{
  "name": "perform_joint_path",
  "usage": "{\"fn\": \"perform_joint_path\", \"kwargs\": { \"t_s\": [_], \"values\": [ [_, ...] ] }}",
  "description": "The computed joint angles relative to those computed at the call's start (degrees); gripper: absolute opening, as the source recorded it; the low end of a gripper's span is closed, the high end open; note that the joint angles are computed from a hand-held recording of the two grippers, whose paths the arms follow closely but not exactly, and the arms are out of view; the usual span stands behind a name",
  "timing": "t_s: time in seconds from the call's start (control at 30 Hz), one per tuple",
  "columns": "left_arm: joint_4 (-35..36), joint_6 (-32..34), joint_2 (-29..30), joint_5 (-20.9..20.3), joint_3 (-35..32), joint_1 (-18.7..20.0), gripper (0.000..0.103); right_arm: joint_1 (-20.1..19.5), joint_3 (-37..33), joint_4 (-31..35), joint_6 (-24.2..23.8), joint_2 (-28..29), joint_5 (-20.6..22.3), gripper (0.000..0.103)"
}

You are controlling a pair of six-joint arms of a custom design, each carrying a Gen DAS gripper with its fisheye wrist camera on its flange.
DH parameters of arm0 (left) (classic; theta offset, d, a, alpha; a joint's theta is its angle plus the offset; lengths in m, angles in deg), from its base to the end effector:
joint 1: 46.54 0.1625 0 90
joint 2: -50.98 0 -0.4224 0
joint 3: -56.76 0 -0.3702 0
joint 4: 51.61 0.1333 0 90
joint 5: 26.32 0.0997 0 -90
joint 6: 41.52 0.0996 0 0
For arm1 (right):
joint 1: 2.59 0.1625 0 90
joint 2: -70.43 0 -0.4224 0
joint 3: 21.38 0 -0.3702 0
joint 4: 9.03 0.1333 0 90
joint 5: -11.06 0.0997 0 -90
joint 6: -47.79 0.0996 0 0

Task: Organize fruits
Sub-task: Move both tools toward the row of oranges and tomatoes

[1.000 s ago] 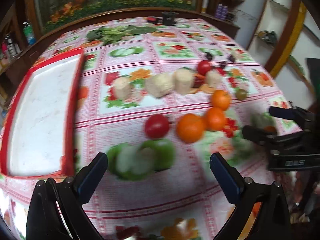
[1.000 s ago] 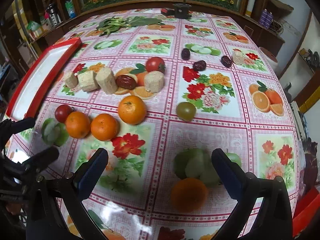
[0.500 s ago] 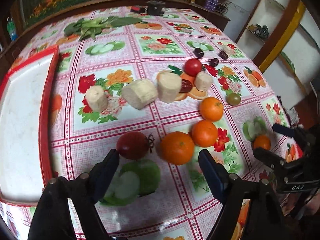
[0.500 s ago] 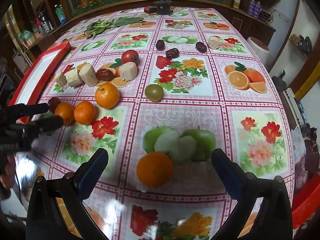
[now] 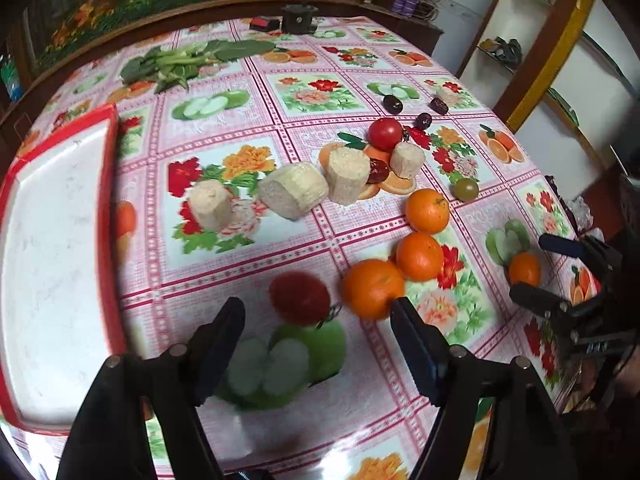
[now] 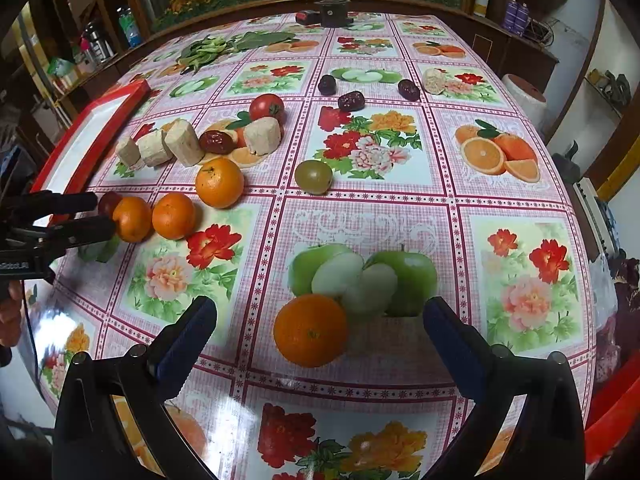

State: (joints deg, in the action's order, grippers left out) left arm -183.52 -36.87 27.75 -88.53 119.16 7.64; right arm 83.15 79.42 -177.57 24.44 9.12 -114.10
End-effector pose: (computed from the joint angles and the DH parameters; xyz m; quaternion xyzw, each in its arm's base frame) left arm -0.3101 -0.7368 0.0120 0.3303 0.9126 -0.0869 0.2250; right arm 0.0299 -0.6211 0.2972 0.0494 -0.9028 0.2415 0.3525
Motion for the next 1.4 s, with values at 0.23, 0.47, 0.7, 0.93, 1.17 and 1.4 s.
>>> {"fn": "perform_joint_path", "kwargs": {
  "t_s": [0.23,0.47,0.7,0.93,1.17,1.4],
  "values": [
    [0.0,3.0,0.2,0.5,0.4,0.0,0.078,-0.1,-0.8,1.8,1.6,0.5,0.4,0.103],
    [2.1,4.7,1.5,-0.1,-3.9,0.8,0.078,0.7,-1.0,2.4,0.9,1.3,-0.3,0.103],
    [5.1,5.3,0.6,-5.9,-3.3,1.3,0.077,0.6,-0.8,2.4,2.2,1.2,-0.4,0.103],
    [3.6,6.8,1.7,-4.1,-3.4,0.6,0.077,1.0,-1.5,3.4,2.4,1.9,-0.7,0.103],
    [7.5,6.9,3.0,-4.9,-7.4,1.5,0.071,1.1,-1.5,3.7,2.5,2.0,-0.7,0.103],
    [9.0,4.3,2.3,-8.6,-6.8,2.5,0.070,1.0,-1.7,4.7,3.6,1.9,-0.3,0.103]
  ]
}}
